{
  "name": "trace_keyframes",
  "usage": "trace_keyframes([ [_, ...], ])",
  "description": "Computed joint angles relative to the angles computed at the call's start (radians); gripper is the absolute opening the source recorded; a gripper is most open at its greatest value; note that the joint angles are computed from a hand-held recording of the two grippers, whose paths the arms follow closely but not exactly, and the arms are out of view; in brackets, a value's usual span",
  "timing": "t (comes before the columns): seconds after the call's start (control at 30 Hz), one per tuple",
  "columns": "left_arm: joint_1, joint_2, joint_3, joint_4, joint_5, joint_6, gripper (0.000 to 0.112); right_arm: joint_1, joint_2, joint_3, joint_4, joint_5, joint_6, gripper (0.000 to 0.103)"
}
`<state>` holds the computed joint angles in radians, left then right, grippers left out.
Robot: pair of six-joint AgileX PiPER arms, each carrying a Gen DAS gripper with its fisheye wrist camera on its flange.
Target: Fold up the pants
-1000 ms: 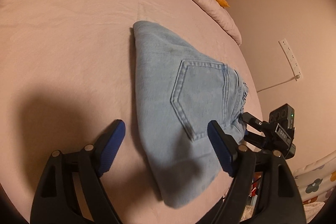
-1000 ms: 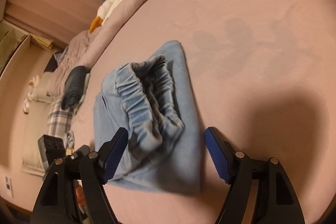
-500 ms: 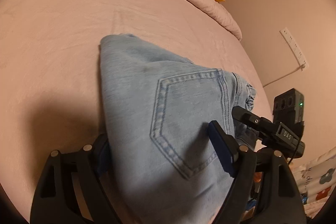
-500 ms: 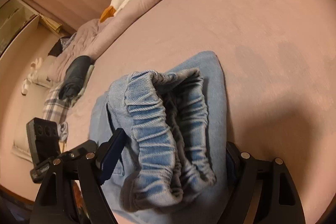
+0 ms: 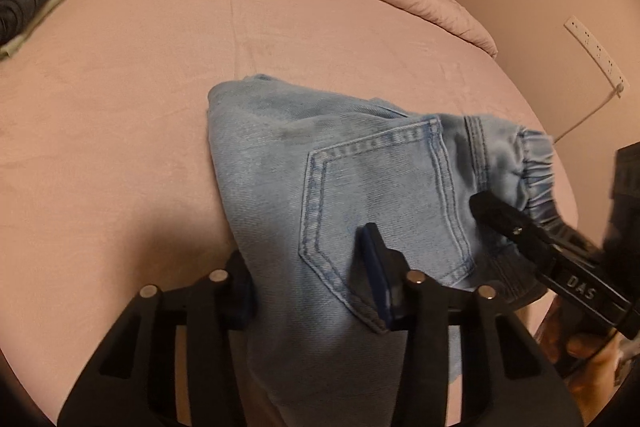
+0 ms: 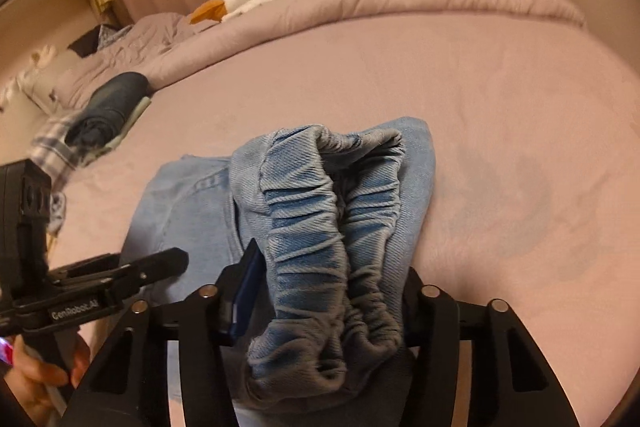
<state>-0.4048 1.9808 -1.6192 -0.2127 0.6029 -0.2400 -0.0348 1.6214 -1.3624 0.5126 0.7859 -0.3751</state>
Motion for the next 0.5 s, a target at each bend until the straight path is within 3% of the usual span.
trace_keyframes([
  [0.17,0.006,-0.093,0.119,0.030,-0.049,-0.035,0.032,0.081,-0.105,0.053,-0.117,-0.072,0.037,0.052],
  [0.37,-0.012,-0.263,0.322,0.229,-0.136,-0.222,0.030,0.166,-0.171,0.082,-0.144,-0.087,0.039,0.052],
  [0.5,-0.008,-0.343,0.406,0.342,-0.133,-0.354,0.028,0.227,-0.191,0.090,-0.143,-0.081,0.029,0.052],
])
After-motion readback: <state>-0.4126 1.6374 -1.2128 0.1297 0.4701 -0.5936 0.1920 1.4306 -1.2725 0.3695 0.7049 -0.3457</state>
